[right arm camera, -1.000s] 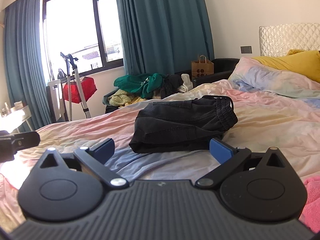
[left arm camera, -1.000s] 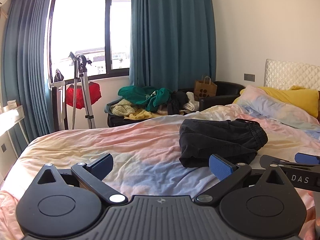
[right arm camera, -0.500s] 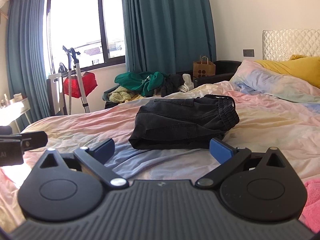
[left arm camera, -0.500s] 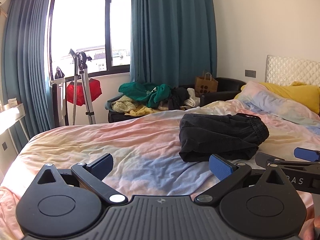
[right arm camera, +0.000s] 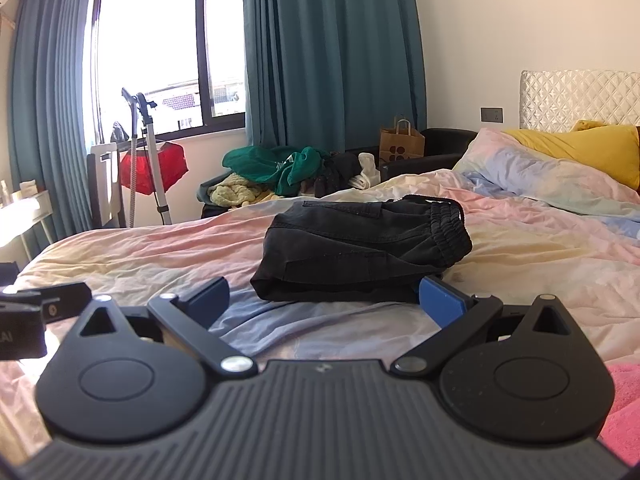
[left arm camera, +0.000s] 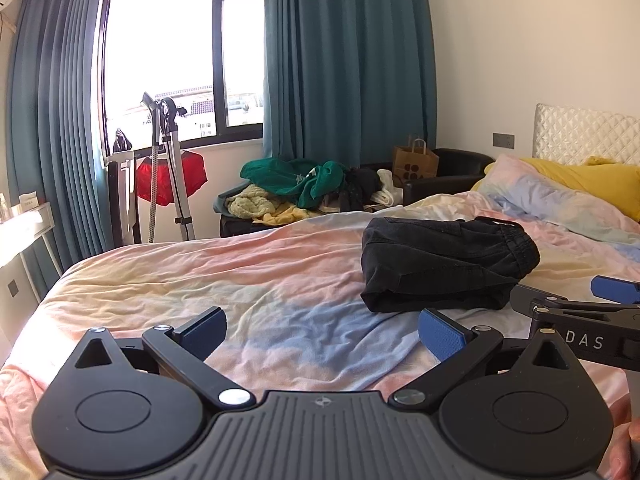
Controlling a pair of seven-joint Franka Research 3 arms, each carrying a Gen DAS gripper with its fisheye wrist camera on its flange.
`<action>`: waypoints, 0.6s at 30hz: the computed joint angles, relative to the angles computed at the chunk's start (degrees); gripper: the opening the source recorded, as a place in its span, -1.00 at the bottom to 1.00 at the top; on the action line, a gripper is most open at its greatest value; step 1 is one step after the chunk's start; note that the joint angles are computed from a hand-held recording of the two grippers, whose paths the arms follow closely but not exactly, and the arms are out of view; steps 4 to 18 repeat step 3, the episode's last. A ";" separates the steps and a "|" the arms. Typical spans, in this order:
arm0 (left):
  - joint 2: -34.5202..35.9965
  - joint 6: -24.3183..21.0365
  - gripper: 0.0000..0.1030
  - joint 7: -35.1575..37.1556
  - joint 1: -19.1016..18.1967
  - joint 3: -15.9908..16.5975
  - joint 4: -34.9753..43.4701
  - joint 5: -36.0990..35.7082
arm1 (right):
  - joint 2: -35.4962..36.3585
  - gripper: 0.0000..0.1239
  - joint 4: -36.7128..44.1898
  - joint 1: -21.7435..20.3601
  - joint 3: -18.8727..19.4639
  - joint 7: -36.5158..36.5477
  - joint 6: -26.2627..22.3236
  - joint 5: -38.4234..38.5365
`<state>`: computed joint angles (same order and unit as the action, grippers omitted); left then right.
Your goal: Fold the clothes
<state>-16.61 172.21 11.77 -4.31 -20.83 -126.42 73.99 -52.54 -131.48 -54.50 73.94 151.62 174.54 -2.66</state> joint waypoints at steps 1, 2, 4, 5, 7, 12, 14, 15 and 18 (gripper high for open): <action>-0.32 0.31 1.00 -0.50 0.15 0.04 -0.15 0.39 | -0.08 0.66 0.04 0.01 0.01 -0.10 -0.05 -0.12; -0.57 0.42 1.00 -0.82 0.28 0.02 -0.25 0.63 | -0.07 0.66 0.10 0.01 0.03 -0.23 -0.12 -0.24; -0.74 0.25 1.00 -0.82 0.31 -0.02 -0.29 0.59 | -0.09 0.66 0.12 0.02 0.03 -0.33 -0.15 -0.32; -0.74 0.25 1.00 -0.82 0.31 -0.02 -0.29 0.59 | -0.09 0.66 0.12 0.02 0.03 -0.33 -0.15 -0.32; -0.74 0.25 1.00 -0.82 0.31 -0.02 -0.29 0.59 | -0.09 0.66 0.12 0.02 0.03 -0.33 -0.15 -0.32; -0.74 0.25 1.00 -0.82 0.31 -0.02 -0.29 0.59 | -0.09 0.66 0.12 0.02 0.03 -0.33 -0.15 -0.32; -0.74 0.25 1.00 -0.82 0.31 -0.02 -0.29 0.59 | -0.09 0.66 0.12 0.02 0.03 -0.33 -0.15 -0.32; -0.74 0.25 1.00 -0.82 0.31 -0.02 -0.29 0.59 | -0.09 0.66 0.12 0.02 0.03 -0.33 -0.15 -0.32; -0.74 0.25 1.00 -0.82 0.31 -0.02 -0.29 0.59 | -0.09 0.66 0.12 0.02 0.03 -0.33 -0.15 -0.32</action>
